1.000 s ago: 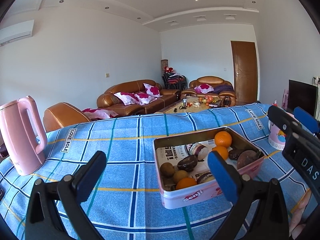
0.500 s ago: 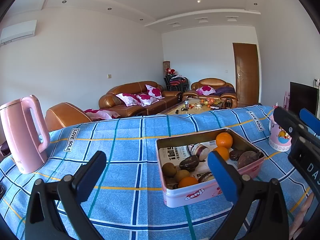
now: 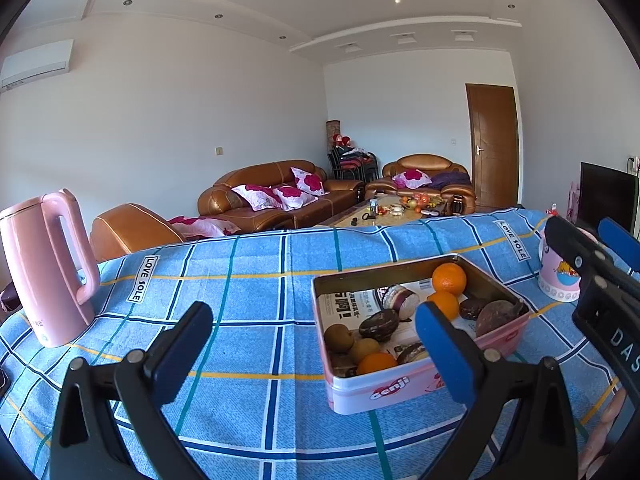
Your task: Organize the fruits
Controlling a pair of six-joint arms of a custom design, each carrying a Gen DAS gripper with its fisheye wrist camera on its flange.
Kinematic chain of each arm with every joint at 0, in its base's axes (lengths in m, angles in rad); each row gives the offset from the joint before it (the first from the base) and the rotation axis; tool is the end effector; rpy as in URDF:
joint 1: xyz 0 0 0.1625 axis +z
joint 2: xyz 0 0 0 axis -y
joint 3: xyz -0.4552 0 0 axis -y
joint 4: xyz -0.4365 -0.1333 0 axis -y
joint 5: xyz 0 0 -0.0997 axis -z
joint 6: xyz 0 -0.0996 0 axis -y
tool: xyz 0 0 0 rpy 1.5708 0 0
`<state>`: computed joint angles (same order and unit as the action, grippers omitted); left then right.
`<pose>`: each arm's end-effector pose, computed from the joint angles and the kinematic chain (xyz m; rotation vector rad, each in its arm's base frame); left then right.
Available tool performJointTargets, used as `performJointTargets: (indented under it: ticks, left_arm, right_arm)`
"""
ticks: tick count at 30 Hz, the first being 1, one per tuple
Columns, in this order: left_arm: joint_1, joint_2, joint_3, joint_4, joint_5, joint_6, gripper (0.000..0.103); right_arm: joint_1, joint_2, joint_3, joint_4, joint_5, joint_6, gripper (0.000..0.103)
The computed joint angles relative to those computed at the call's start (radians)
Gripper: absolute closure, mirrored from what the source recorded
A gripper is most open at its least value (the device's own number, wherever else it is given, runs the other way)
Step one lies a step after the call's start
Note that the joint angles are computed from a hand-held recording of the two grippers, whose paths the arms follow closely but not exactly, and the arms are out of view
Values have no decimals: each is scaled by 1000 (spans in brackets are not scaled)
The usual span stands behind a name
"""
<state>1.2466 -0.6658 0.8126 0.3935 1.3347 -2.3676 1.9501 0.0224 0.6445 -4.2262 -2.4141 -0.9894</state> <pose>-0.1133 -0.8286 0.2445 1.1169 2.1348 -1.2634 0.3577 -0.7382 0.0003 0.1205 -1.4942 1.6438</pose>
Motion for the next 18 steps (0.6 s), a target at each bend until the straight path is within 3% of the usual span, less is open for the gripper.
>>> performJointTargets:
  ticks: [18]
  left_arm:
    - [0, 3, -2, 0, -6, -1, 0]
  right_arm:
    - [1, 1, -4, 1, -2, -5, 27]
